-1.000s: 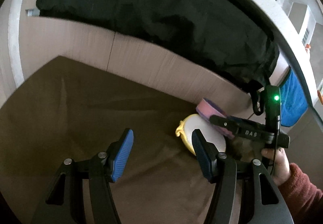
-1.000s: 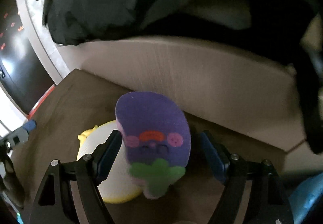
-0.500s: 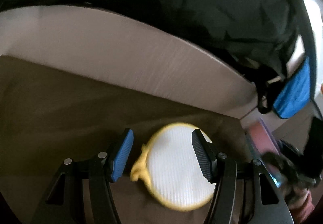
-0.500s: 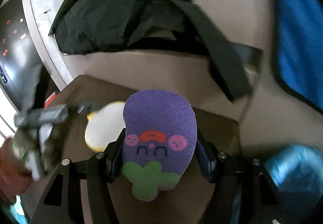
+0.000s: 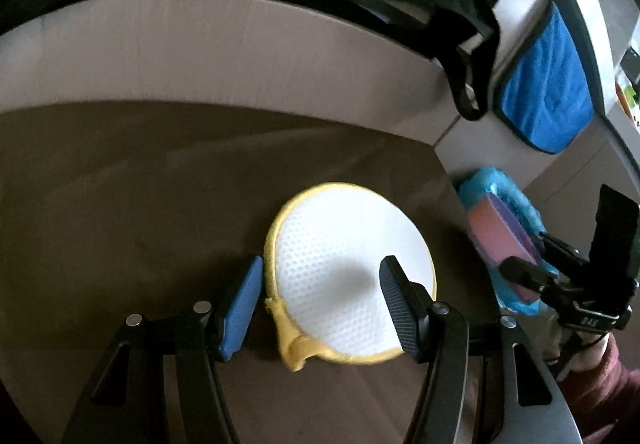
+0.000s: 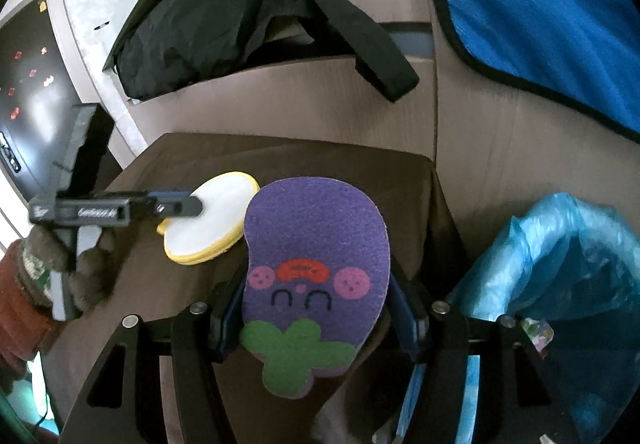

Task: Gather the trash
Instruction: 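Grasp the yellow-white round sponge with the left tool while right holds the purple sponge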

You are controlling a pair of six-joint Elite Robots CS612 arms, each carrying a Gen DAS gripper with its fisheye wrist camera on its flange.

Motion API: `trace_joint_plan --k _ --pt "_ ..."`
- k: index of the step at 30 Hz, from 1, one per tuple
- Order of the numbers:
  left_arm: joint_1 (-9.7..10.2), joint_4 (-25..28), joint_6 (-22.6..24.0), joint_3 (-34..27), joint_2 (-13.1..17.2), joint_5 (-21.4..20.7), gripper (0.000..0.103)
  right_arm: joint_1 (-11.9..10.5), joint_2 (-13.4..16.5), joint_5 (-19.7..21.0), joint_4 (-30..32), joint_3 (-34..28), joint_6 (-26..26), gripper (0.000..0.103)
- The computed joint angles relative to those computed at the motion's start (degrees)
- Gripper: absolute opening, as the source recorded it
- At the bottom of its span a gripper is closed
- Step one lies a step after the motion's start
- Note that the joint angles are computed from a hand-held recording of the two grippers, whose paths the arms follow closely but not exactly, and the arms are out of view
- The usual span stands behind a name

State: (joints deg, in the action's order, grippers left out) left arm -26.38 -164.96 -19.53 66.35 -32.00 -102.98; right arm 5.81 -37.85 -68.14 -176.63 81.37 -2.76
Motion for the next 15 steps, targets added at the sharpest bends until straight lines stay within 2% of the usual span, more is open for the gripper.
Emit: trace_joint_plan --k 1,2,4,7,11,15 --pt "-0.22 -0.89 -0.98 0.96 -0.4 0.25 0.056 0.05 -0.19 0.05 0.07 0.38 -0.41 0.058" --pt "-0.34 -0.95 -1.55 1.14 -0.49 0.56 0.045 0.08 -0.39 -0.14 -0.1 0.82 -0.8 0.058" --pt "-0.57 -1.19 -3.38 1.67 -0.71 1.57 0.034 0.57 -0.67 -1.48 -0.36 1.41 -1.86 0.058" --pt "0.16 -2.51 -5.75 2.32 -0.85 -1.74 0.033 1.17 -0.55 -2.0 0.84 1.31 -2.71 0.058" --pt "-0.11 -3.19 -8.09 2.61 -0.92 -1.75 0.033 2.29 0.14 -5.29 1.46 0.08 -3.67 0.059" --pt "0.18 -7.07 -9.96 3.53 -1.4 -4.48 0.033 2.16 0.36 -5.11 1.91 -0.45 -3.19 0.059"
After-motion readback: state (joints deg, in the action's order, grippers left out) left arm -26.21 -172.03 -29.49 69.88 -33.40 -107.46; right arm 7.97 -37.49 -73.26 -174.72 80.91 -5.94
